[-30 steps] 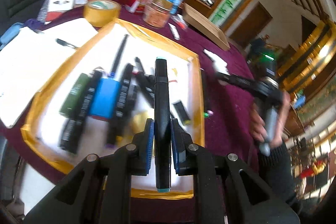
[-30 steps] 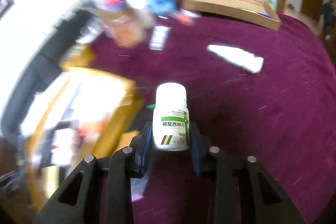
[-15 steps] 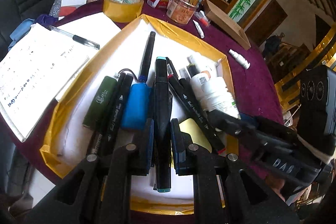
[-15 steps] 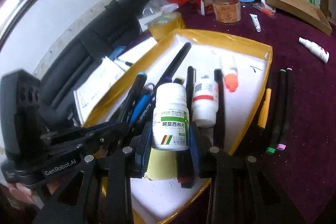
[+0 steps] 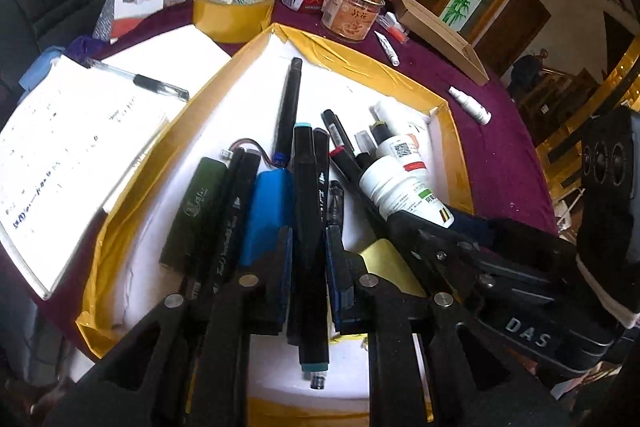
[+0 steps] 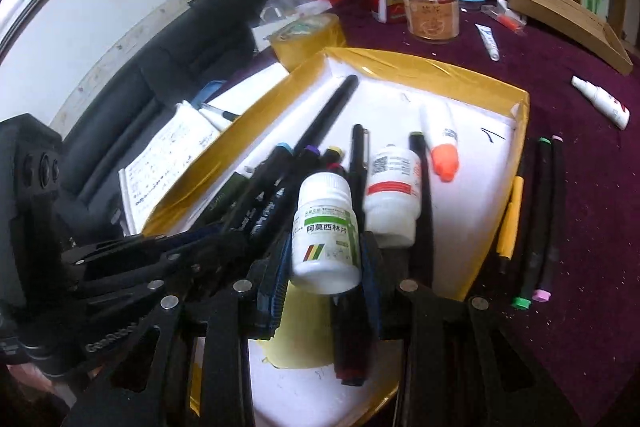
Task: Organize rigid objects
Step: 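Grasp the green-capped and pink-capped black markers together with the left tool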
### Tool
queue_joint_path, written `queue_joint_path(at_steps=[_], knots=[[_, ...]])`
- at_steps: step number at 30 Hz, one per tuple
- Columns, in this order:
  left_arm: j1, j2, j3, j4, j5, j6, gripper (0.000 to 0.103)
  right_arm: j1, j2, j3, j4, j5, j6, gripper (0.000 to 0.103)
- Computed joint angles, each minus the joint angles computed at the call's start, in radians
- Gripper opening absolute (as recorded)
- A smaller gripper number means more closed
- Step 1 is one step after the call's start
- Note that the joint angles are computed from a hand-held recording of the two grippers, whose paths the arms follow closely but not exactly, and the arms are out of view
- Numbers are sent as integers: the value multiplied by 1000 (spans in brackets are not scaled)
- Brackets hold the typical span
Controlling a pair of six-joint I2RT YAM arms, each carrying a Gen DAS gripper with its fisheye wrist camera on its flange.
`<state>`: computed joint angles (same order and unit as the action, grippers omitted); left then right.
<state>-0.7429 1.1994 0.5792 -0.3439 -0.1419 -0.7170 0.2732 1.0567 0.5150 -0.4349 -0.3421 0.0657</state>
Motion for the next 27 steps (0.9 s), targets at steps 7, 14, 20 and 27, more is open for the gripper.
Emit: queue_joint_path(at_steps=[7,14,20,27], knots=[[-21,-28,-21,-9,-37,-18,39,-83,-42,3,-46,-128,-58,38],[-159,-72,31,-99,-184,-70,40,-456,-32,145,-345,-458,-373,39],[-301,-24,127,-107,-226,-75,46,-767,197,295,-441,-529,-692,44],[-322,273,367,-82,-95,24,46,-944,593,377,-197,-523,-523,43]])
